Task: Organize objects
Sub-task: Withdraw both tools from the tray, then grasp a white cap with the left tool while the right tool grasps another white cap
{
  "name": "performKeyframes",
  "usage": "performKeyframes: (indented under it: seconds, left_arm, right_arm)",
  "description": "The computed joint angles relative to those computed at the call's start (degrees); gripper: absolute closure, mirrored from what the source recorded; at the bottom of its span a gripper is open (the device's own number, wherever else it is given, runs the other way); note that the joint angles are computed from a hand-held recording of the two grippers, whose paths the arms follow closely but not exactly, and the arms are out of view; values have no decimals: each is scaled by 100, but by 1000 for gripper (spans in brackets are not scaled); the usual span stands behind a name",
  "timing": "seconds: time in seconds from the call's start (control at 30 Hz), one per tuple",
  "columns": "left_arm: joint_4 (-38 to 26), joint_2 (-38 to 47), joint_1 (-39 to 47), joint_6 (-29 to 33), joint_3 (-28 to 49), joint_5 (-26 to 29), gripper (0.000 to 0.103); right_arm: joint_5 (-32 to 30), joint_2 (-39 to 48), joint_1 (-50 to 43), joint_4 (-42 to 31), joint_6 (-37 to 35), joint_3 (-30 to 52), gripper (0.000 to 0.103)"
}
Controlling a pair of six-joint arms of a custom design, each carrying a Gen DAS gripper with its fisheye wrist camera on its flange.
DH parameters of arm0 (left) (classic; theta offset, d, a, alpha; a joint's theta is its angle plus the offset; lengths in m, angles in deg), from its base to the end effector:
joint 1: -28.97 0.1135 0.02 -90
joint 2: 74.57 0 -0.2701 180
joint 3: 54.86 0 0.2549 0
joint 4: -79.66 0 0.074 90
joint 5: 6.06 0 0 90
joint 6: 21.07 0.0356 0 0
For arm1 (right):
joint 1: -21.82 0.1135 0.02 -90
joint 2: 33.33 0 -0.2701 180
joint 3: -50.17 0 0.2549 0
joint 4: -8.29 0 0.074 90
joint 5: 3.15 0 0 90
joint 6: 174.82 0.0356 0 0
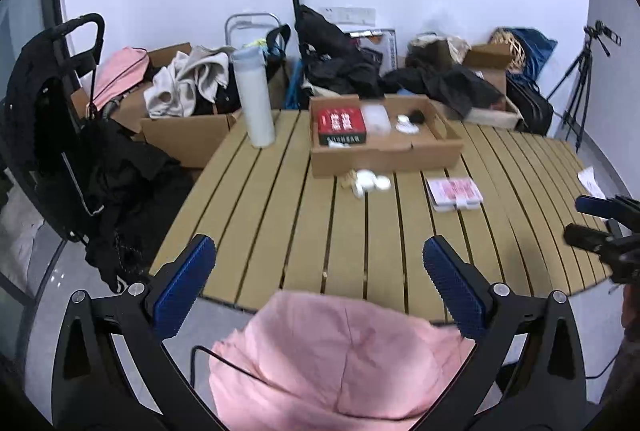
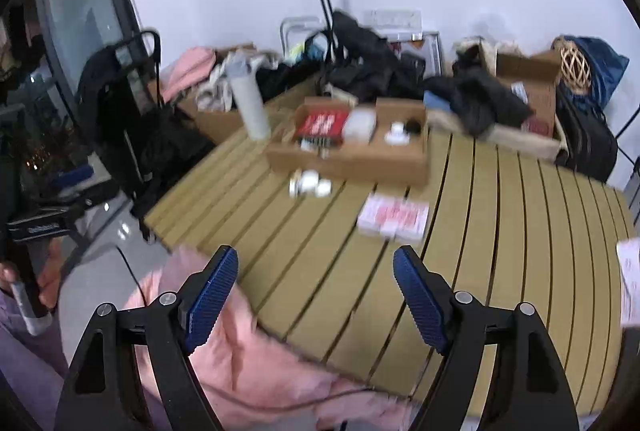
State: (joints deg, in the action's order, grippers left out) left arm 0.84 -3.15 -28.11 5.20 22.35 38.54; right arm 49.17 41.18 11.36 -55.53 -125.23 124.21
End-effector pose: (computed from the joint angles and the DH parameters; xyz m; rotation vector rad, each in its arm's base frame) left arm 0.1389 -0.1679 0.3006 -0.2778 2.2970 0.1775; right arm 0.2469 -0.0235 0.2796 -0.8070 2.2880 0.5082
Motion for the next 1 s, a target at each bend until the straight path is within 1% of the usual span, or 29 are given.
performKeyframes:
  seconds: [0.03, 0.1, 0.17, 0.27, 0.33, 0.37, 0.43, 0.47, 0.5, 0.57, 0.63, 0.7, 0.73, 0.77, 0.8, 0.87, 0.9, 0.93, 0.97, 1.0]
  left_arm:
    - [11, 33, 14, 8, 8, 15, 0]
    - [-6, 98, 63, -60, 31, 25, 0]
    - [187, 69, 159, 13, -50, 116, 0]
    - [444, 131, 266, 140, -212, 302, 0]
    - [782, 122, 398, 321, -416, 447, 0]
    - [1162, 56, 552, 540, -621, 584, 0]
    - [2132, -44, 990, 1081, -1104, 1000, 0]
    - [2801, 2, 1358, 1451, -1384, 1416, 1]
    - [3329, 271, 1750, 1762, -1509, 1811, 4]
    - [3800, 918, 2150, 2185, -1379, 2086, 27]
    - [4363, 1586, 2535, 2738, -1148, 2326, 29]
    - [4701, 2310, 2949, 2978, -754, 2615, 33]
    - [4919, 2607, 3138, 3127, -597, 2868, 34]
    - [5114, 2959, 3323, 3264, -394, 3123, 37]
    - [5132, 3264, 3438, 3339, -174, 3234, 40]
    - [4885, 3959, 3599, 3433, 470, 3338, 56]
    - [4811, 4193, 3667, 3472, 682, 3450, 58]
    - [4779, 4398, 3726, 3506, 846, 3579, 64]
    - [4703, 4601, 3778, 3503, 1020, 3656, 73]
    - [4652, 4736, 3807, 3489, 1123, 3677, 80]
  right_arm:
    - [109, -39, 49, -5, -86, -65, 20]
    - [287, -58, 118, 190, 31, -108, 20]
    - [189, 1, 56, 368, 218, -96, 20]
    - [107, 171, -40, 449, 355, -68, 20]
    - [-10, 290, -164, 699, 549, -175, 20]
    - [-49, 315, -182, 885, 765, -256, 20]
    - [-71, 638, -142, 954, 934, -197, 20]
    - [-54, 697, -82, 1007, 983, -224, 20]
    - [5, 812, 5, 1108, 1028, -240, 20]
    - [168, 1002, 232, 1292, 1101, -268, 20]
    - [292, 1117, 400, 1454, 1182, -300, 20]
    - [375, 1301, 539, 1588, 1254, -295, 20]
    - [402, 1399, 587, 1640, 1284, -275, 20]
    - [447, 1523, 655, 1706, 1327, -246, 20]
    - [488, 1642, 705, 1757, 1358, -209, 20]
    - [582, 1879, 811, 1873, 1441, -124, 20]
    - [626, 2025, 873, 1918, 1461, -51, 20]
    - [660, 2153, 927, 1951, 1475, 24, 20]
    - [694, 2302, 1012, 2031, 1526, 102, 20]
    - [698, 2427, 1071, 2065, 1559, 186, 20]
